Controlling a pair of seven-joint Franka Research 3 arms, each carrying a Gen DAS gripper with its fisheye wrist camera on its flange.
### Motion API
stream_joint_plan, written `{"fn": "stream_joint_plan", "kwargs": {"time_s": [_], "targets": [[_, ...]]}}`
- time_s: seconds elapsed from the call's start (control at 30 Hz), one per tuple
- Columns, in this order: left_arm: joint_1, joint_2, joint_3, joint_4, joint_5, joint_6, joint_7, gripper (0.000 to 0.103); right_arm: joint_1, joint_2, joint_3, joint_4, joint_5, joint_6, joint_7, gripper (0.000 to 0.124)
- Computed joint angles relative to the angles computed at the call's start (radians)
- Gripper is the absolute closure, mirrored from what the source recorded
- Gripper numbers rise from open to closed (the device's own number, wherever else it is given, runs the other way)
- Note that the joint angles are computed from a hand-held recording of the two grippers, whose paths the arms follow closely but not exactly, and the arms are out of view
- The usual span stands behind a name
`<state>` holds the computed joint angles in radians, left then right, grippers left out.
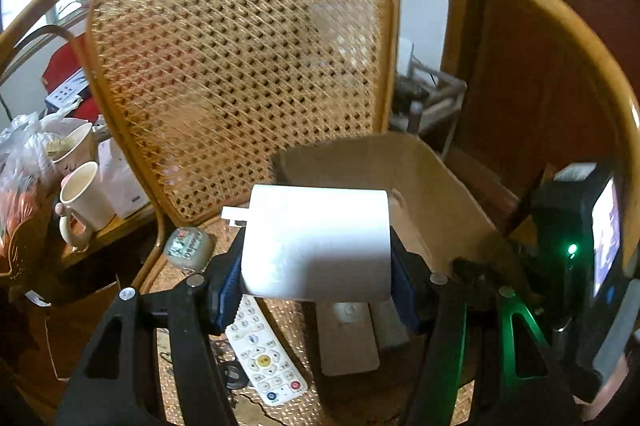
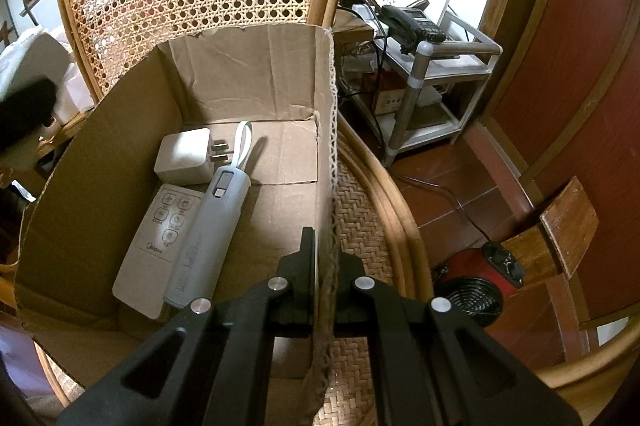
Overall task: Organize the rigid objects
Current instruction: 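Carry the white power bank into the box and open the left gripper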
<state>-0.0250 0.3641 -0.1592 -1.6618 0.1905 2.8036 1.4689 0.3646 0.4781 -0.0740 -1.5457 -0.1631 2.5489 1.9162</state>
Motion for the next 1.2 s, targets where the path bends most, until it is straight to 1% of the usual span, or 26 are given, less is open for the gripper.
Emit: {"fn": "stream_joint_plan", "kwargs": {"time_s": [0.23,0.33,0.43,0.53,0.7,0.77,0.87,0.93,1.03,1.07,1.17,1.2], "targets": [[0.034,0.008,-0.07,0.0,-0.095,-0.016,0.127,0.042,-0.002,-0.001,0.002,-0.004,0.006,0.006,-0.009,0.118],[0.018,0.013,-0.061,0.011,-0.108,-0.054,0.126,0.042,-0.007,-0.002,0.006,-0.007,0.018,0.009,-0.012,0.118],[0.019,0.019,-0.061,0.026,-0.135,-0.092,0.135,0.042,-0.005,-0.001,0.004,-0.004,0.017,0.009,-0.014,0.118],[0.002,0.023,-0.043,0.033,-0.115,-0.122,0.128,0.042,-0.006,-0.001,0.005,-0.004,0.022,0.01,-0.014,0.118],[-0.01,0.039,-0.031,0.061,-0.099,-0.171,0.123,0.041,-0.007,0.001,0.005,-0.004,0.025,0.011,-0.016,0.118],[-0.02,0.049,-0.022,0.08,-0.081,-0.203,0.111,0.041,-0.006,0.001,0.004,-0.004,0.026,0.012,-0.016,0.118],[-0.017,0.057,-0.026,0.092,-0.086,-0.218,0.116,0.041,-0.001,-0.001,0.0,-0.006,0.014,0.013,-0.016,0.118],[-0.013,0.054,-0.03,0.087,-0.091,-0.208,0.124,0.041,-0.004,-0.001,0.002,-0.007,0.019,0.014,-0.016,0.118],[-0.021,0.035,-0.017,0.062,-0.069,-0.164,0.103,0.041,-0.011,-0.002,0.007,-0.01,0.03,0.016,-0.025,0.118],[-0.018,0.033,-0.02,0.061,-0.073,-0.162,0.103,0.041,-0.014,-0.004,0.011,-0.014,0.037,0.025,-0.029,0.118],[-0.003,0.031,-0.028,0.068,-0.104,-0.17,0.1,0.04,-0.014,0.0,0.01,-0.012,0.042,0.023,-0.03,0.118],[-0.006,0.031,-0.021,0.072,-0.099,-0.176,0.085,0.037,-0.016,0.001,0.013,-0.011,0.049,0.023,-0.033,0.118]]}}
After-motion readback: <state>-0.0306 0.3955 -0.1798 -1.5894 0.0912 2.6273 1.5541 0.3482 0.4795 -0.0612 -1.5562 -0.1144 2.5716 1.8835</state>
